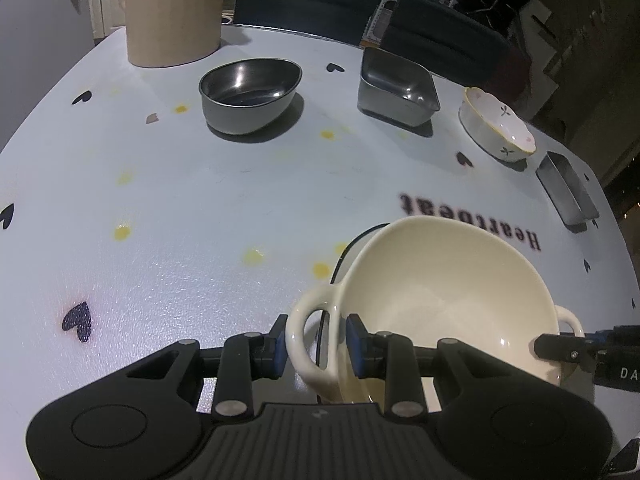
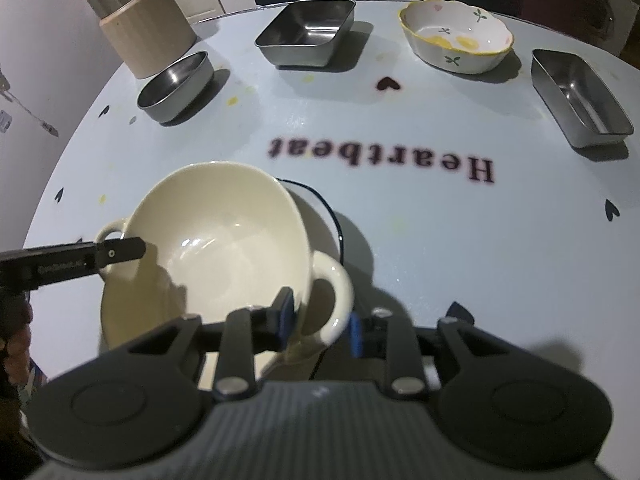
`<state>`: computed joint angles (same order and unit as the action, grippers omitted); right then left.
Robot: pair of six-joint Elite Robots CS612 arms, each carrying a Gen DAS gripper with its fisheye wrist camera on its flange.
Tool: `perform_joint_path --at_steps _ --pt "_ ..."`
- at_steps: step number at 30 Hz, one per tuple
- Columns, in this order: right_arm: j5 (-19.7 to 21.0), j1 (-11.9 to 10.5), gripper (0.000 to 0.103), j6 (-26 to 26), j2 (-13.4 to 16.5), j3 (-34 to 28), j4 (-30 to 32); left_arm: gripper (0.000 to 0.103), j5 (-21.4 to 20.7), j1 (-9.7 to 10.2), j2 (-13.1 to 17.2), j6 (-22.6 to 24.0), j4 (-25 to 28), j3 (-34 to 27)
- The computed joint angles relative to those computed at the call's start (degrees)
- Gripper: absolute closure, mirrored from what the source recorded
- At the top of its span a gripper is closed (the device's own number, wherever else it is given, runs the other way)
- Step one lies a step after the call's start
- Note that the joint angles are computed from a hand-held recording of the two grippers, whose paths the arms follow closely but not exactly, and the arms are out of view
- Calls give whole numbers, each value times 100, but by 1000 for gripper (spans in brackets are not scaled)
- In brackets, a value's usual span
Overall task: Organize plates and bowls
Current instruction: 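Carry the held cream bowl across the table toward the Heartbeat lettering, then lower the cream bowl onto the table and open the left tool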
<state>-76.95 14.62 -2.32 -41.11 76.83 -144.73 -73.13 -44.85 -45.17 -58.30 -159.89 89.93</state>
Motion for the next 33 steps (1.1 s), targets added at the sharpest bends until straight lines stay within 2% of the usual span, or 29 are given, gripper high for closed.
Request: perform_joint_path --at_steps 12,17,33 --pt "-61 21 67 61 46 -81 203 73 63 -17 11 192 70 -54" --pt "-256 77 63 -69 88 -155 287 73 55 -11 10 227 56 -53" --pt "-143 44 64 -32 67 -77 165 73 -28 6 -19 387 175 -65"
